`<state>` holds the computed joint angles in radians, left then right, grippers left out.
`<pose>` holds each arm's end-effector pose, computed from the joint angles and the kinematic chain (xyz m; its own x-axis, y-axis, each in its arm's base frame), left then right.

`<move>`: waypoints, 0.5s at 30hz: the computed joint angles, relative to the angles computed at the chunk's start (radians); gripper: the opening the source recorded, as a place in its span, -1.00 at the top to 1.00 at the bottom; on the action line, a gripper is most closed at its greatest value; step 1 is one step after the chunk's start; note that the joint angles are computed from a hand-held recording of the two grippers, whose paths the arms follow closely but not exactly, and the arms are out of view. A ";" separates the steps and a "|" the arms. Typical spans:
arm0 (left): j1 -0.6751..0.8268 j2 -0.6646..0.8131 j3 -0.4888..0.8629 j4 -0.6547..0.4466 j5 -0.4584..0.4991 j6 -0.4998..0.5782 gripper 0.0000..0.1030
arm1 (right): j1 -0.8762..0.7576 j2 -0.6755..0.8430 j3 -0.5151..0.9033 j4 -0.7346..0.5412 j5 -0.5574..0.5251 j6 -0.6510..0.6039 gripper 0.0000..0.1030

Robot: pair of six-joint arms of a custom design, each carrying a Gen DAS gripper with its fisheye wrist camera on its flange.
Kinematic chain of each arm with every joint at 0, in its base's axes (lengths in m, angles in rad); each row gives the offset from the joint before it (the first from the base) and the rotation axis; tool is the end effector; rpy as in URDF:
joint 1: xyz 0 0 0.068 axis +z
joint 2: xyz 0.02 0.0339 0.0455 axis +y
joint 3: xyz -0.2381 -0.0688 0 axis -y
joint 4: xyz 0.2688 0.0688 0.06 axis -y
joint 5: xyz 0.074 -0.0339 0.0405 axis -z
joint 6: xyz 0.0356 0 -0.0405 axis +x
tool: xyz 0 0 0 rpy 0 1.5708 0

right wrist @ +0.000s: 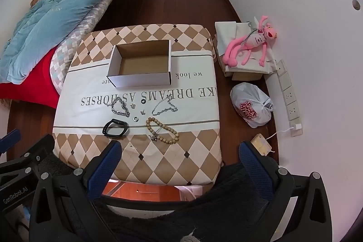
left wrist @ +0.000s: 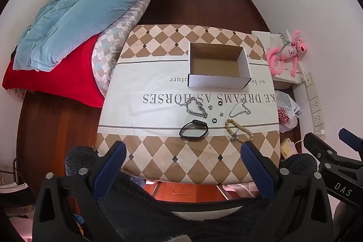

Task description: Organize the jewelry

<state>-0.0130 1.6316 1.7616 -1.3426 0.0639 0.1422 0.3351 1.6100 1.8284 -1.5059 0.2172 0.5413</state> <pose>0.3316 -0.0066 0.3429 -0.9220 0.1534 -0.3555 0.1677 0.9858 -0.0095 0.2945 0.0944 0.3638 -0.9133 0.2148 -0.3462 0.2407 0.9700 -0.0333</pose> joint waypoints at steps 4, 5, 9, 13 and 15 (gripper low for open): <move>-0.005 -0.001 0.001 0.001 -0.003 -0.001 -1.00 | 0.000 -0.001 0.005 -0.002 0.002 -0.001 -1.00; -0.007 -0.001 0.001 0.001 -0.005 -0.002 -1.00 | 0.000 0.000 0.008 -0.004 0.003 -0.001 -1.00; -0.008 0.002 0.017 -0.006 -0.003 -0.007 -1.00 | -0.001 0.003 0.017 -0.011 0.004 -0.002 -1.00; -0.005 0.000 0.017 -0.007 0.002 -0.003 -1.00 | -0.005 0.005 0.019 -0.012 -0.001 -0.003 -1.00; -0.002 0.004 0.022 -0.010 0.003 -0.003 -1.00 | -0.001 0.000 0.014 -0.008 0.006 -0.003 -1.00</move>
<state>-0.0154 1.6354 1.7834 -1.3527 0.0671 0.1393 0.3344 1.6103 1.8423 -1.5143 0.2234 0.5383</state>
